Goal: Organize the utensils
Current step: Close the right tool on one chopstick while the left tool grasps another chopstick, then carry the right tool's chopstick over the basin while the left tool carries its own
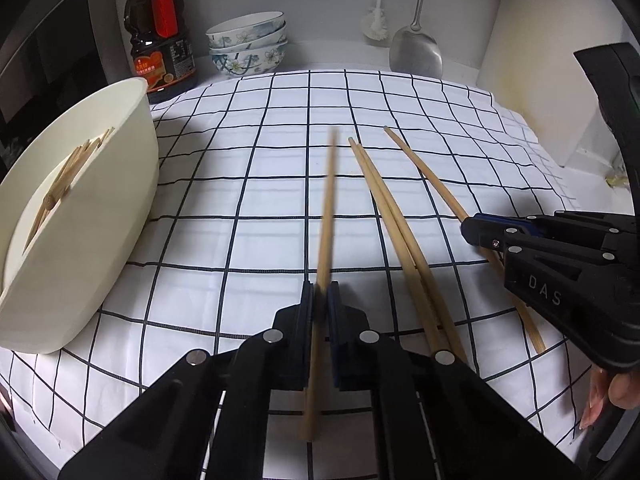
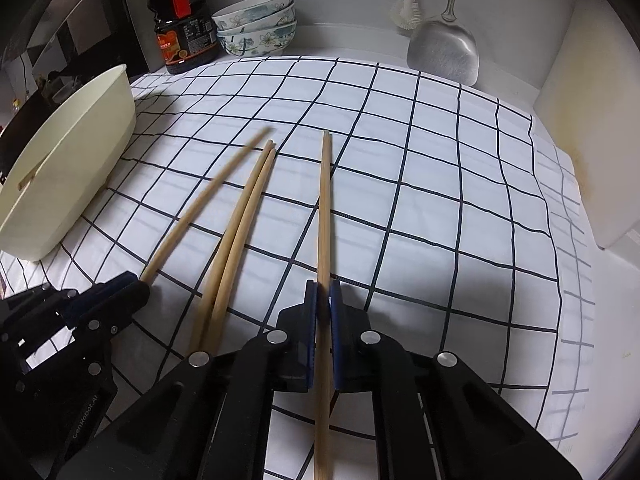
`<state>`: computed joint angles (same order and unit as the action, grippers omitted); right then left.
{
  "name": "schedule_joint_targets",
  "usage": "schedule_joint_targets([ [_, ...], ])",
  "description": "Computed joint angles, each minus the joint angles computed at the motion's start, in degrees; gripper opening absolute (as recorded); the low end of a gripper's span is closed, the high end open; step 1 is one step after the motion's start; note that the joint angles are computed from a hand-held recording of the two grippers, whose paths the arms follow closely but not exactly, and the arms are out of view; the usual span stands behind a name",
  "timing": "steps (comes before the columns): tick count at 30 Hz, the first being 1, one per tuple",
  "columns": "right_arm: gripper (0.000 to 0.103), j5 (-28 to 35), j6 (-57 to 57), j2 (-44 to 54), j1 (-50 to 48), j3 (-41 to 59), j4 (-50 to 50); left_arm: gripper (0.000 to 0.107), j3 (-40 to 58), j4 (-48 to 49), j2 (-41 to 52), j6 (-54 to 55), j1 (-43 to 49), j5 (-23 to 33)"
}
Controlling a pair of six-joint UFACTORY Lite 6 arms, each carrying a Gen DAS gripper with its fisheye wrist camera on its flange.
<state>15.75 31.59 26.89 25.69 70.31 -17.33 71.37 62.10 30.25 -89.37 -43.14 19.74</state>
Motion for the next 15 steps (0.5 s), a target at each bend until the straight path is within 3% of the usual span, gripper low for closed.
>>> schedule_joint_targets([
  [8,0.006,-2.14,-0.84,-2.72,-0.51,-1.73,3.16,0.007,-7.5,6.15,-6.72,-7.34,1.73,-5.87],
  [15,0.006,-3.73,0.67,-6.69,1.64,-2.23,3.99,0.007,-16.71,11.64,-20.06,-11.36,4.25,-7.88],
])
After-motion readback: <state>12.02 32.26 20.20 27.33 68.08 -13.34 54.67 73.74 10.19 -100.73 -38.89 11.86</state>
